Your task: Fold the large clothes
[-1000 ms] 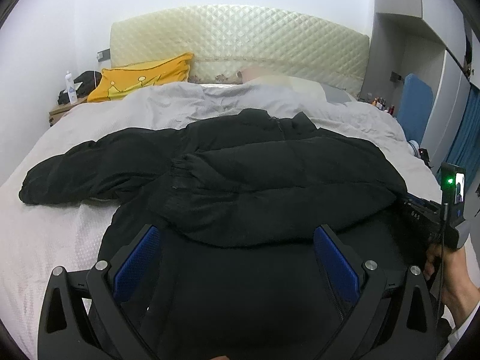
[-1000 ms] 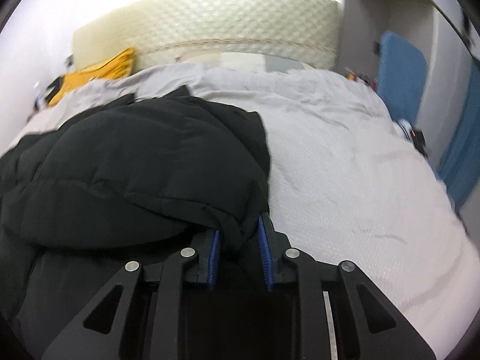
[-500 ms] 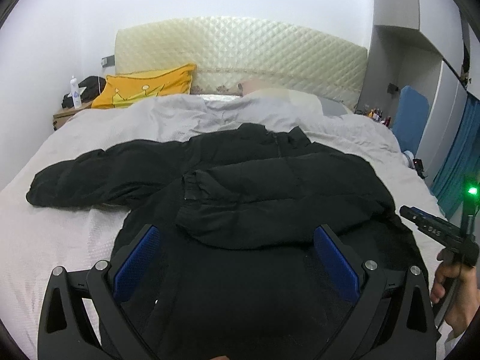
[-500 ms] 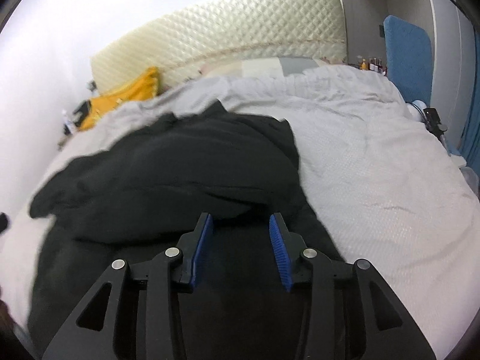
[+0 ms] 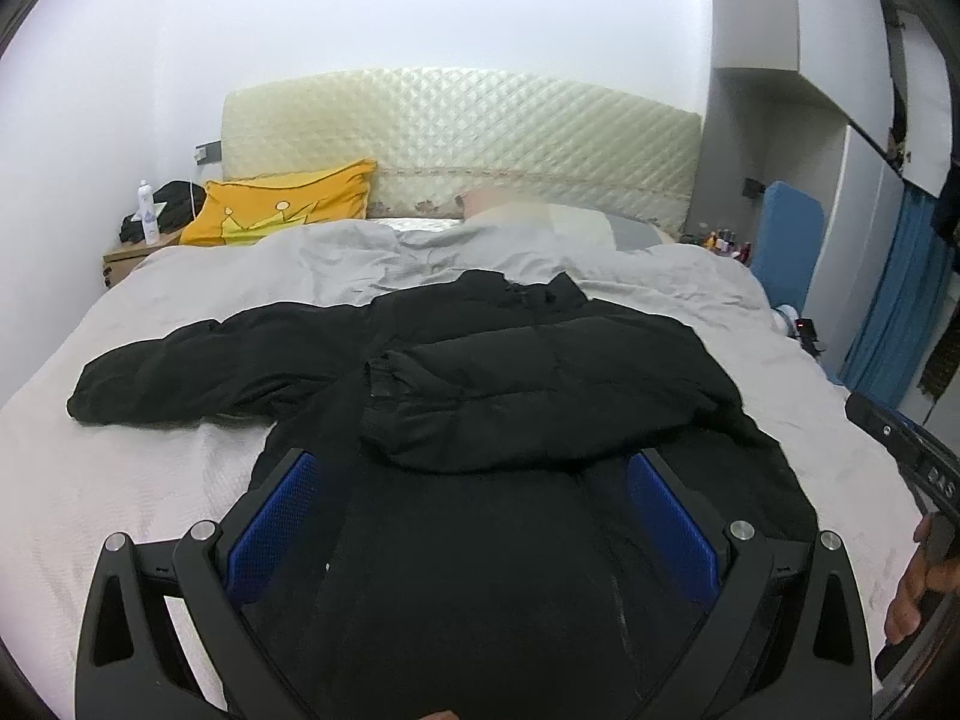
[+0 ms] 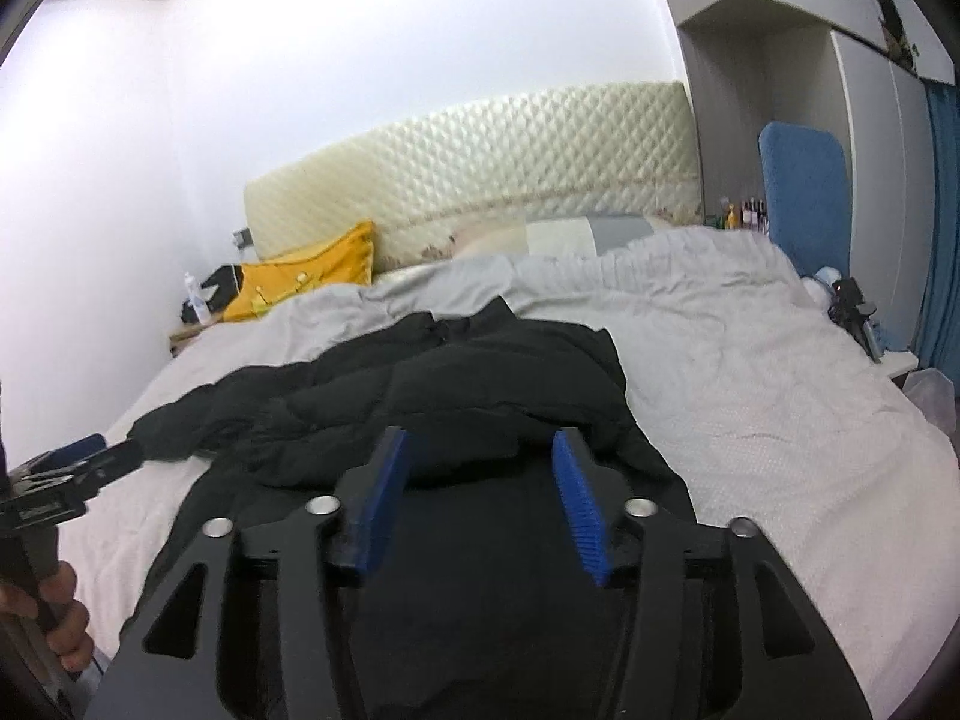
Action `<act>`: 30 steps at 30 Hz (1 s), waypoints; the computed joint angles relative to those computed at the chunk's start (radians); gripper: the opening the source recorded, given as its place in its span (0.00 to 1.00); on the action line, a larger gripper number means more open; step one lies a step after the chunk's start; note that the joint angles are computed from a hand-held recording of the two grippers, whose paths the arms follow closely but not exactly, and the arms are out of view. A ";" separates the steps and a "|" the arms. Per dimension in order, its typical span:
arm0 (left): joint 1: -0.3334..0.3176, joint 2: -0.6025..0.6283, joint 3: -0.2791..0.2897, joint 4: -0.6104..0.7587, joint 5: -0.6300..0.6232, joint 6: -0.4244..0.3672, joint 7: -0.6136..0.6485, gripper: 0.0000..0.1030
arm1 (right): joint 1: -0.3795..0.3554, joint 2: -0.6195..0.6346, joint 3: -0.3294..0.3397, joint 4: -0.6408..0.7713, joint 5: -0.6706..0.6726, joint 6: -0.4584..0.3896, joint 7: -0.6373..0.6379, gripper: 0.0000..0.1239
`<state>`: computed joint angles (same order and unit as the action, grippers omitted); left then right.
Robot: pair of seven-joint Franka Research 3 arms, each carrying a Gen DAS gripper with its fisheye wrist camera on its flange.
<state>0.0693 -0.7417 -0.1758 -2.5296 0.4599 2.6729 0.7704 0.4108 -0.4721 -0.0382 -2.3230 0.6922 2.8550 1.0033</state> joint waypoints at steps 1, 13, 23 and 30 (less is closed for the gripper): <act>-0.005 -0.009 0.000 -0.006 -0.001 -0.002 0.000 1.00 | -0.005 -0.024 0.012 -0.023 -0.005 0.016 0.004 0.50; -0.041 -0.120 -0.002 -0.106 -0.009 0.012 0.004 1.00 | -0.018 -0.221 0.063 -0.212 -0.136 0.067 0.097 0.76; -0.033 -0.117 0.057 -0.106 -0.039 0.053 0.078 1.00 | 0.030 -0.235 0.016 -0.251 -0.161 0.106 0.114 0.83; 0.019 -0.068 0.138 0.008 -0.057 -0.001 0.213 1.00 | 0.080 -0.225 -0.018 -0.258 -0.149 0.148 0.087 0.83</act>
<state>0.0879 -0.8098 -0.0373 -2.5212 0.4032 2.6714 0.9838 0.4911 -0.6967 -0.0558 -2.5813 0.5434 3.0034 1.0903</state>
